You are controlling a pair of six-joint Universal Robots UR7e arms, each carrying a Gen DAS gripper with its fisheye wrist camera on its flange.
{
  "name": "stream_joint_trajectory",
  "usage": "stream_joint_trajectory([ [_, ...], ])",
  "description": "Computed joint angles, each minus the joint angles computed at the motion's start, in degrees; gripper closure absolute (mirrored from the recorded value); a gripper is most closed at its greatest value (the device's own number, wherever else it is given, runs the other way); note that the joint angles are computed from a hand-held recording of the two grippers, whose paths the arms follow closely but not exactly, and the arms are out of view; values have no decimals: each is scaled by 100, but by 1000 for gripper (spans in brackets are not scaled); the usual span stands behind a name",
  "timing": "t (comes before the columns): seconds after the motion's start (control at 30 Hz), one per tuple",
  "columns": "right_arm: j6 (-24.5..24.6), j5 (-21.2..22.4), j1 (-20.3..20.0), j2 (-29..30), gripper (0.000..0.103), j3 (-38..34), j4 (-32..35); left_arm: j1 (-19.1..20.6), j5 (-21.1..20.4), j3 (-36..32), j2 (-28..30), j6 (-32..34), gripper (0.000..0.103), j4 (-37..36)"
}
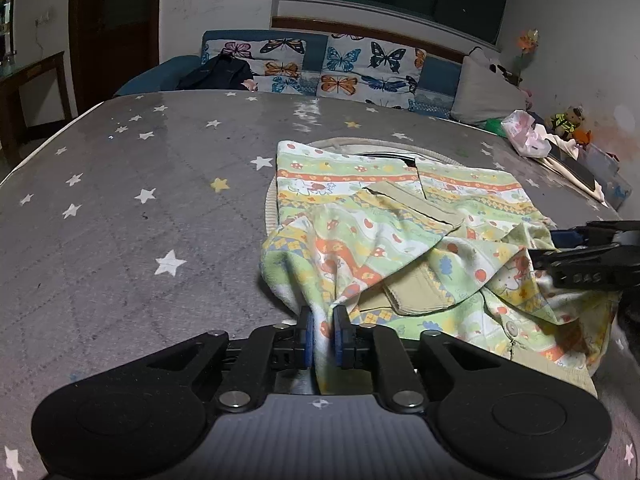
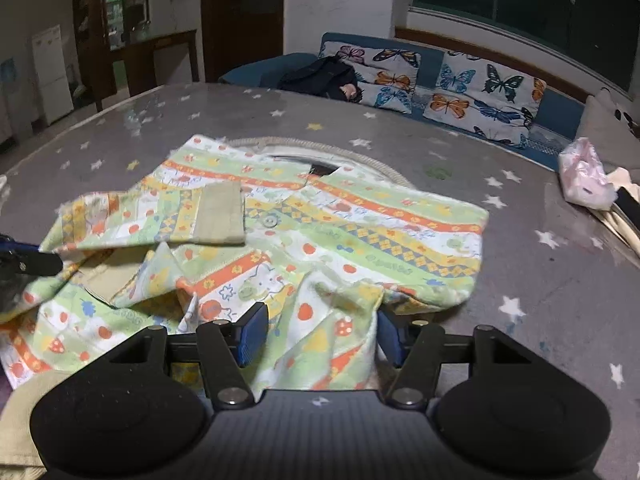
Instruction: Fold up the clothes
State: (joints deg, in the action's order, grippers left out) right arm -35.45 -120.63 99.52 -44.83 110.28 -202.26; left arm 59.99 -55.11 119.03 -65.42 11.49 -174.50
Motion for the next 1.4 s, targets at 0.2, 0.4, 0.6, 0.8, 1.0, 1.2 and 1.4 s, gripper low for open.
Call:
stream_joint_trajectory([
  [0.2,-14,362,144,-387,54,278,-4,-110,186,-3,-45,73,64,-31],
  [0.4,-262,682,304,-309,62,194,444,-226,304,62,-87,350,57,-212],
  [0.6,-342,494,332,68,81,-38,598,-308,212,-20,-11,506,57,-166],
  [0.8,-276,543,320,87,96,48,517,-390,-189,-400,352,819,58,-78],
  [1.0,-237,582,298,84,96,109,479,-386,-552,-980,869,992,62,446],
  [1.2,-160,639,247,62,95,149,534,-294,-666,-1528,1331,1024,66,976],
  [1.4,-133,681,208,45,94,175,525,-266,-463,-1798,1641,1013,71,1077],
])
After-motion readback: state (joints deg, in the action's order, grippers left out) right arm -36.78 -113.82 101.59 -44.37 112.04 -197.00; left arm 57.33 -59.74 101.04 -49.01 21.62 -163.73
